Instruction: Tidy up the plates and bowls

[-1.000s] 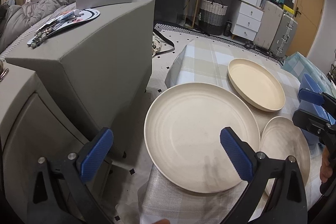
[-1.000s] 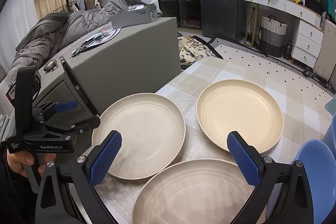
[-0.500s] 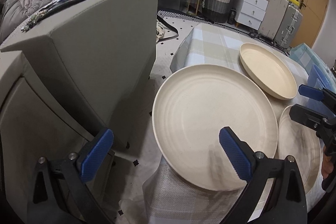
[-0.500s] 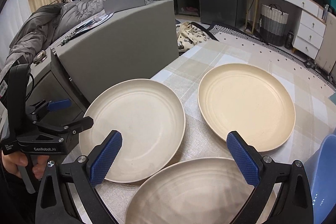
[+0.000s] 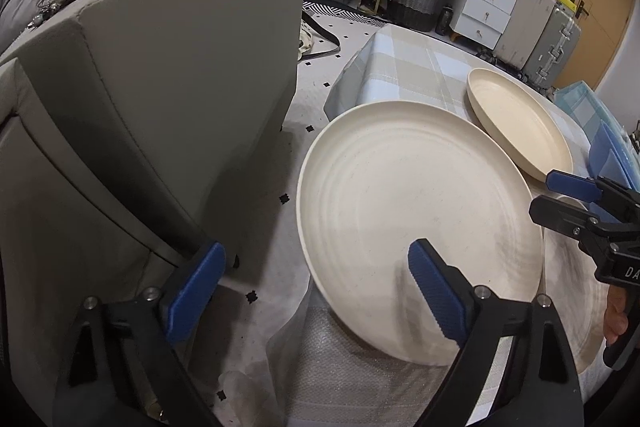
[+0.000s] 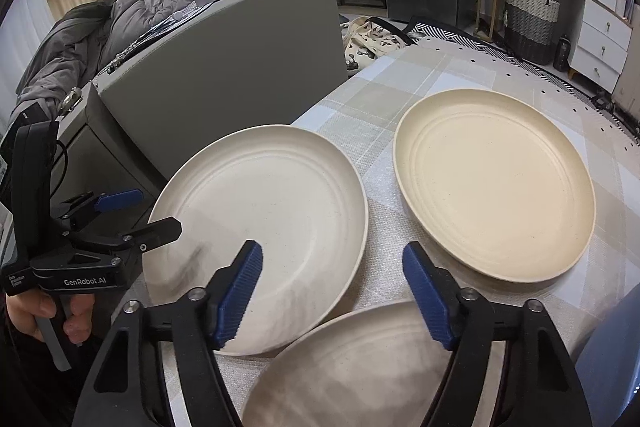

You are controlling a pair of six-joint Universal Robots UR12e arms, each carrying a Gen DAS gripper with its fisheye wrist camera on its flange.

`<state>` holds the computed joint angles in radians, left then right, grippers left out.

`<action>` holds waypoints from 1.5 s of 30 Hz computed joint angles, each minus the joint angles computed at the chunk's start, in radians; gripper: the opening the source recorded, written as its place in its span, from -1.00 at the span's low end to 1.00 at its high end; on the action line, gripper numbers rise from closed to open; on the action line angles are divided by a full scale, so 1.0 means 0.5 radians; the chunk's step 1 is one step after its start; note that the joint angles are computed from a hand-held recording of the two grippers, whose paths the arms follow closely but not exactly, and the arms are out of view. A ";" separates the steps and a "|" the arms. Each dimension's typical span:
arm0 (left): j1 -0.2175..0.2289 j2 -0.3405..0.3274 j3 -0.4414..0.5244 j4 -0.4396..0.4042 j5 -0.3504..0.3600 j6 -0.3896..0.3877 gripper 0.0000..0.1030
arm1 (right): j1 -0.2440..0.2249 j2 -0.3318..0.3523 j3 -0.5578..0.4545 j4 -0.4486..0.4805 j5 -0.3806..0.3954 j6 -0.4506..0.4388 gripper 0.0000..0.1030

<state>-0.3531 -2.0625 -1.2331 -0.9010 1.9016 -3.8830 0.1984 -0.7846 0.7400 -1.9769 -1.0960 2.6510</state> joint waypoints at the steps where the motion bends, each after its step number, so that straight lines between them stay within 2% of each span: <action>1: 0.002 0.002 -0.003 -0.003 -0.011 -0.008 0.75 | 0.005 0.006 -0.010 0.018 -0.008 -0.010 0.32; 8: 0.010 0.016 -0.028 0.032 -0.070 -0.032 0.57 | 0.022 0.021 -0.013 0.035 -0.044 -0.020 0.10; 10: 0.012 0.018 -0.029 0.029 -0.076 -0.038 0.45 | 0.024 0.025 -0.015 0.044 -0.055 -0.020 0.06; 12: 0.012 0.019 -0.031 0.024 -0.078 -0.038 0.44 | 0.025 0.029 -0.012 0.035 -0.058 -0.018 0.00; 16: 0.016 0.022 -0.034 0.014 -0.091 -0.043 0.24 | 0.026 0.032 -0.014 0.043 -0.074 -0.018 -0.08; 20: 0.015 0.021 -0.030 0.014 -0.086 -0.050 0.06 | 0.028 0.031 -0.009 0.036 -0.098 -0.020 -0.23; 25: 0.010 0.010 -0.007 -0.046 -0.074 -0.026 -0.34 | 0.029 0.032 -0.010 0.020 -0.123 -0.008 -0.34; 30: 0.001 0.005 0.005 -0.040 -0.052 0.013 -0.56 | 0.029 0.037 -0.016 0.006 -0.152 0.008 -0.53; 38: -0.010 -0.014 0.042 -0.097 0.001 0.036 -0.61 | 0.038 0.018 0.031 -0.076 -0.193 -0.018 -0.60; 45: -0.022 -0.012 0.040 -0.073 0.063 0.039 -0.61 | 0.040 -0.013 0.089 -0.150 -0.200 -0.042 -0.60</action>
<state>-0.3643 -2.0683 -1.2132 -0.9374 1.9331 -3.8636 0.2184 -0.7911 0.7843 -2.0518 -1.1960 2.6301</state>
